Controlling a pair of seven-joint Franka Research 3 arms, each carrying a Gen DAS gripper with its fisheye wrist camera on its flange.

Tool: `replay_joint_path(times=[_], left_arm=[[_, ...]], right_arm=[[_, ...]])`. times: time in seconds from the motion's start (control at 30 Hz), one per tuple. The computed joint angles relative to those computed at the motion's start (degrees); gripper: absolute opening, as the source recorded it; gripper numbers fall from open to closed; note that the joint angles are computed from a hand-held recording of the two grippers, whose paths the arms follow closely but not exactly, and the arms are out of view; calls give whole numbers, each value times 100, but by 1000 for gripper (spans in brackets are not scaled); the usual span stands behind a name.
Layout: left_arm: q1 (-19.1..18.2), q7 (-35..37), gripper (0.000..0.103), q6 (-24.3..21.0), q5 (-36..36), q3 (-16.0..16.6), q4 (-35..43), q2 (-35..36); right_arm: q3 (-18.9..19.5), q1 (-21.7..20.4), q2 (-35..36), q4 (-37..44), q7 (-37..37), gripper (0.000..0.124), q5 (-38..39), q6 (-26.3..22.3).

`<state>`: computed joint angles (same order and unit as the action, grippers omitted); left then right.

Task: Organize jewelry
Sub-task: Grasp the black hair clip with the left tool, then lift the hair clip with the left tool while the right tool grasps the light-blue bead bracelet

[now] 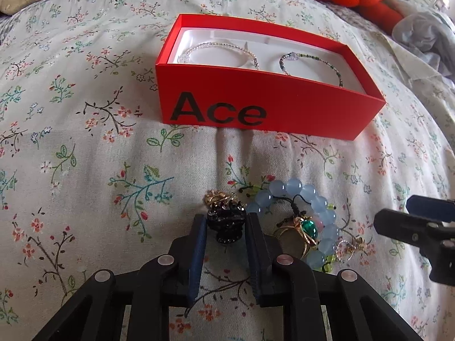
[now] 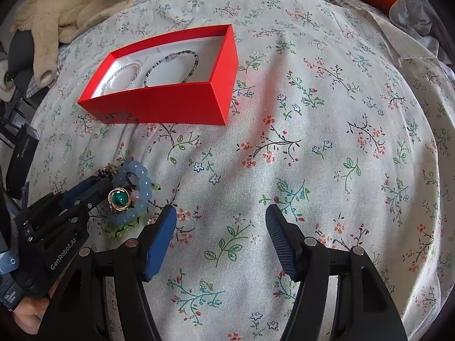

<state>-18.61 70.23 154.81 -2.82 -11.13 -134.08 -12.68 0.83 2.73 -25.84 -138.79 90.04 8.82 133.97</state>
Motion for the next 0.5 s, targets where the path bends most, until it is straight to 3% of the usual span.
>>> replay_joint_path(times=[0.37, 0.5], left_arm=[[10, 120, 22, -199, -314, 220, -243, -469], [20, 154, 22, -244, -377, 272, -292, -572]], right_arm=[[-34, 288, 236, 182, -130, 67, 450, 183], [-72, 403, 354, 276, -218, 44, 751, 139]])
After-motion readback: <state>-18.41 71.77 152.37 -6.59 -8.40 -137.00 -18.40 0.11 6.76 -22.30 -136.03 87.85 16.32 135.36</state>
